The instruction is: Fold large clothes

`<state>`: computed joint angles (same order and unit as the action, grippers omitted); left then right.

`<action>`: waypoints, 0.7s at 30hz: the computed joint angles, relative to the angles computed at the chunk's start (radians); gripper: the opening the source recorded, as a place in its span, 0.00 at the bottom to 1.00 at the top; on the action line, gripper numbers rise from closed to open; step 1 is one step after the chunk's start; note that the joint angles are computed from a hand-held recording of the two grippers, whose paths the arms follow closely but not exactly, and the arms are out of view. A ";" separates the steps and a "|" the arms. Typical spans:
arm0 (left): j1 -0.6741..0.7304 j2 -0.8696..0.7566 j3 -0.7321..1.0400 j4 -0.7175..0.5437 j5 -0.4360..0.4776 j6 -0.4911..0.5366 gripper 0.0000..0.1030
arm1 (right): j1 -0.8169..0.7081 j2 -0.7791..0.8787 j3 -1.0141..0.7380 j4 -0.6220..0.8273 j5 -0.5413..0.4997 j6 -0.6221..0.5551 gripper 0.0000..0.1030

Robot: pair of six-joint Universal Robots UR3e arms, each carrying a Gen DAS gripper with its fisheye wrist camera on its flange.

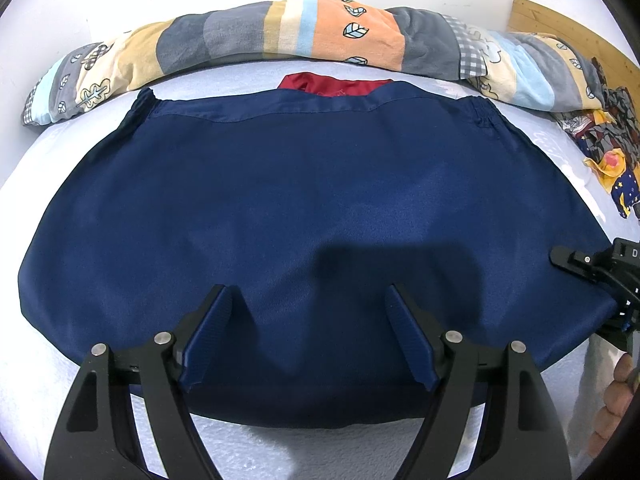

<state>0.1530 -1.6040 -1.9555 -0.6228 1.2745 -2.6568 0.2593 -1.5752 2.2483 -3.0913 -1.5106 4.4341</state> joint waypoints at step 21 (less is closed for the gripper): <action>0.560 -0.157 0.587 -0.952 -0.305 0.053 0.77 | 0.061 -0.011 -0.087 0.104 -0.100 0.027 0.16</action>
